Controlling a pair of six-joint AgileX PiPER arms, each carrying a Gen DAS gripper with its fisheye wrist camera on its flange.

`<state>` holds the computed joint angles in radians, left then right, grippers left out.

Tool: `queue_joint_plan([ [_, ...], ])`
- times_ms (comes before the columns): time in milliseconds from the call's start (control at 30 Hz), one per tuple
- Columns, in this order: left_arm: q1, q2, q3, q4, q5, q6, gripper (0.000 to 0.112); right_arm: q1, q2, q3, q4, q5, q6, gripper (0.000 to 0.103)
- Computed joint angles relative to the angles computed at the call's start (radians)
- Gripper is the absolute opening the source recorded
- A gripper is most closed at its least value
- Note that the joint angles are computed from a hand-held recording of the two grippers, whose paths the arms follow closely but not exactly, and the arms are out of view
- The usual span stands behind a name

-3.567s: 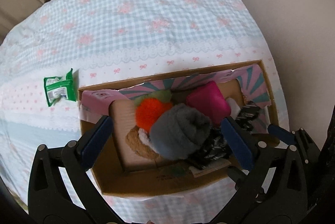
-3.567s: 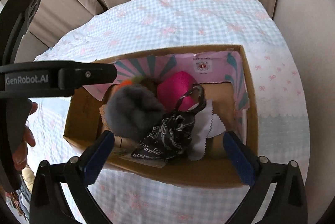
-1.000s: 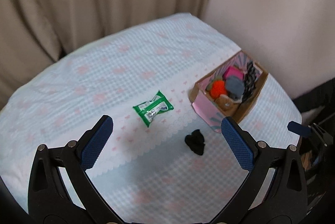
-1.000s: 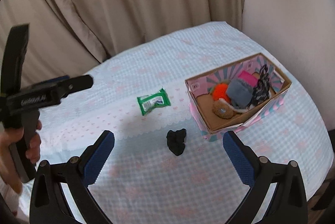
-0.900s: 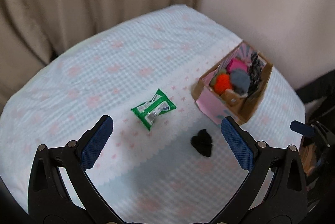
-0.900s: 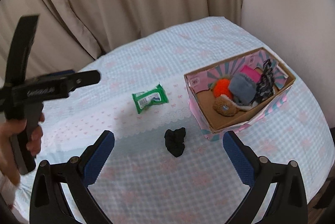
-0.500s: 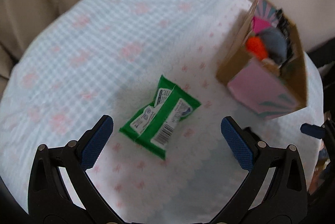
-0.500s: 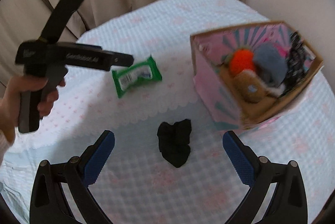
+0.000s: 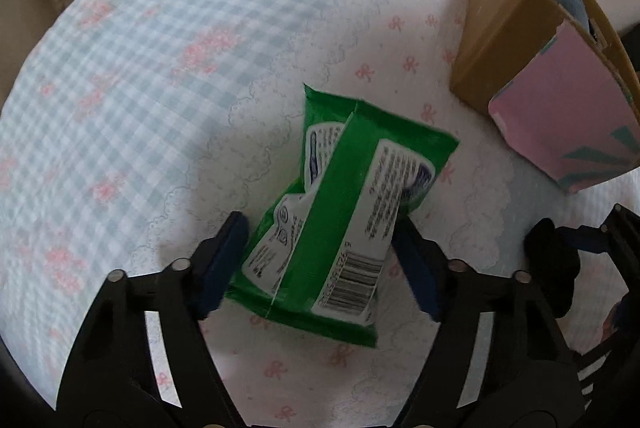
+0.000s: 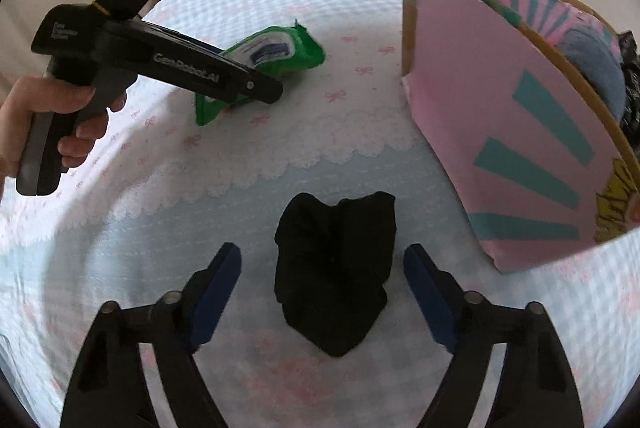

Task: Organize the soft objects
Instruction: 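Grasp the green wet-wipe packet with the left tool while the right tool grasps the black sock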

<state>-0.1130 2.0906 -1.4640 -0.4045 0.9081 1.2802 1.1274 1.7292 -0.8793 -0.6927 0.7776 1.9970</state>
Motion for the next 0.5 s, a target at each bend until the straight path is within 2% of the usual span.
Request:
queue_joint_plan([
  [67, 0.000, 0.001, -0.002, -0.007, 0.000, 0.010, 0.062, -0.005, -0.005, 0.010, -0.009, -0.013, -0.007, 0.055],
  [100, -0.001, 0.000, -0.002, -0.004, -0.002, 0.008, 0.059, -0.006, -0.007, 0.012, -0.009, -0.014, -0.015, 0.052],
  [167, -0.003, -0.001, -0.001, -0.008, -0.003, 0.008, 0.052, -0.001, -0.012, 0.020, -0.018, -0.018, -0.015, 0.034],
  [333, -0.003, -0.030, 0.025, -0.016, -0.011, -0.006, 0.046, 0.010, -0.037, 0.041, -0.024, -0.017, -0.015, 0.025],
  [500, 0.001, -0.097, 0.078, -0.028, -0.007, -0.016, 0.044, 0.030, -0.078, 0.021, -0.013, 0.043, -0.025, 0.024],
])
